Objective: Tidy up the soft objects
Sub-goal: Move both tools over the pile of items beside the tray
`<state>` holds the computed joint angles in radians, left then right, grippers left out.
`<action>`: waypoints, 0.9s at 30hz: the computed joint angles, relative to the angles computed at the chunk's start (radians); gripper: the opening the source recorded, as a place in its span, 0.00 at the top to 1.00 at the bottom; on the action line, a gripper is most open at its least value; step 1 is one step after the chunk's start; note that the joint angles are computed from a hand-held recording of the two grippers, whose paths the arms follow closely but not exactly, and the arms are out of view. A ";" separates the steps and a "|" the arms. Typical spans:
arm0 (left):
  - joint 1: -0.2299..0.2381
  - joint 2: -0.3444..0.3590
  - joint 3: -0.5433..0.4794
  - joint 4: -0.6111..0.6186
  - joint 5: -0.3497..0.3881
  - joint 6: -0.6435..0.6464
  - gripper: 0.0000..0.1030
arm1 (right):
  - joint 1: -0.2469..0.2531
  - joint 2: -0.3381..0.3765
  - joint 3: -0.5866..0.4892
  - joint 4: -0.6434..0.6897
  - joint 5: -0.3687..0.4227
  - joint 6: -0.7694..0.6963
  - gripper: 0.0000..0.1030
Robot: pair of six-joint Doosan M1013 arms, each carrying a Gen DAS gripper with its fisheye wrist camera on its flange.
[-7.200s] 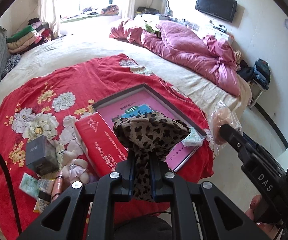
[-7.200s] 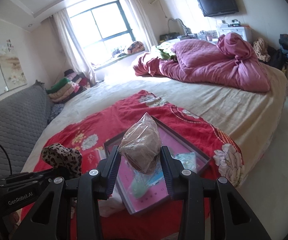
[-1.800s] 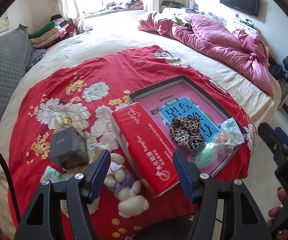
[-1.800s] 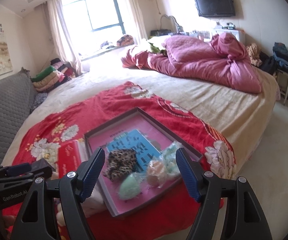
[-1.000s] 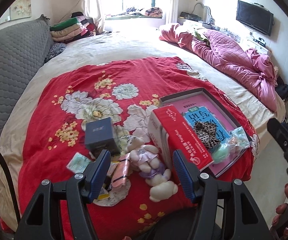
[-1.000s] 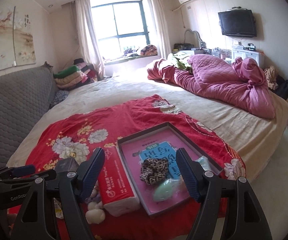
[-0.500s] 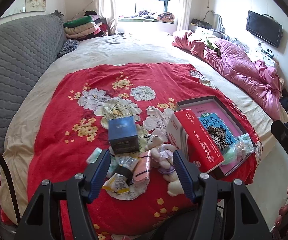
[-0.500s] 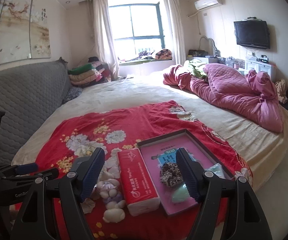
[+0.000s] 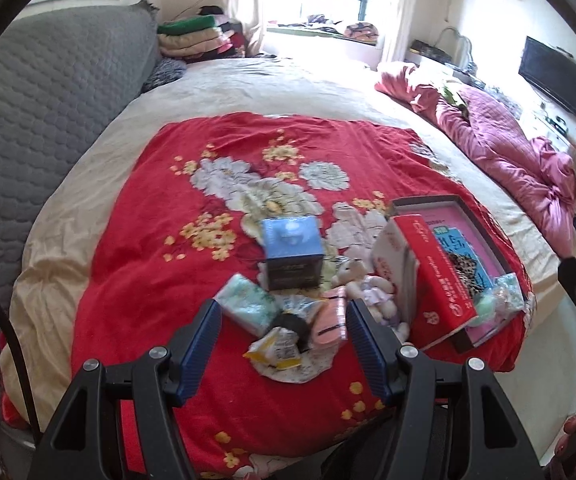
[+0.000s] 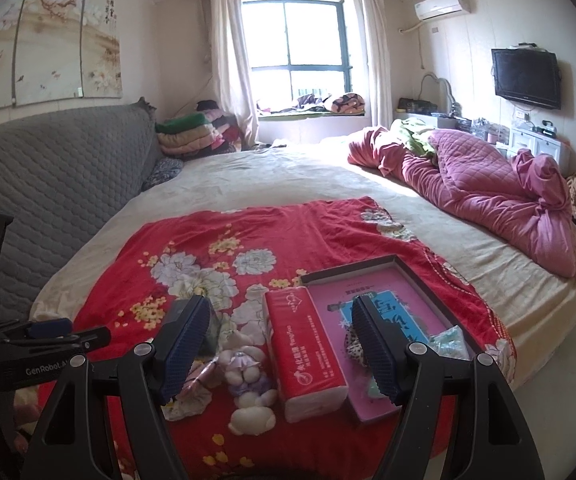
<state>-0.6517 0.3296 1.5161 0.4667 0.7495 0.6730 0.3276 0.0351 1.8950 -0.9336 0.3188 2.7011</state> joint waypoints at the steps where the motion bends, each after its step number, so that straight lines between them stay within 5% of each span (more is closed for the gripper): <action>1: 0.005 -0.003 0.005 -0.001 0.000 -0.005 0.38 | 0.002 0.001 -0.001 0.003 0.002 -0.006 0.27; 27: 0.063 0.004 0.077 -0.104 -0.026 0.022 0.38 | 0.022 0.071 -0.019 0.214 0.026 -0.245 0.27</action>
<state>-0.5892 0.3337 1.5926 0.3628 0.7235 0.6952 0.3501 0.1058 1.8761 -0.7198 0.3448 2.4559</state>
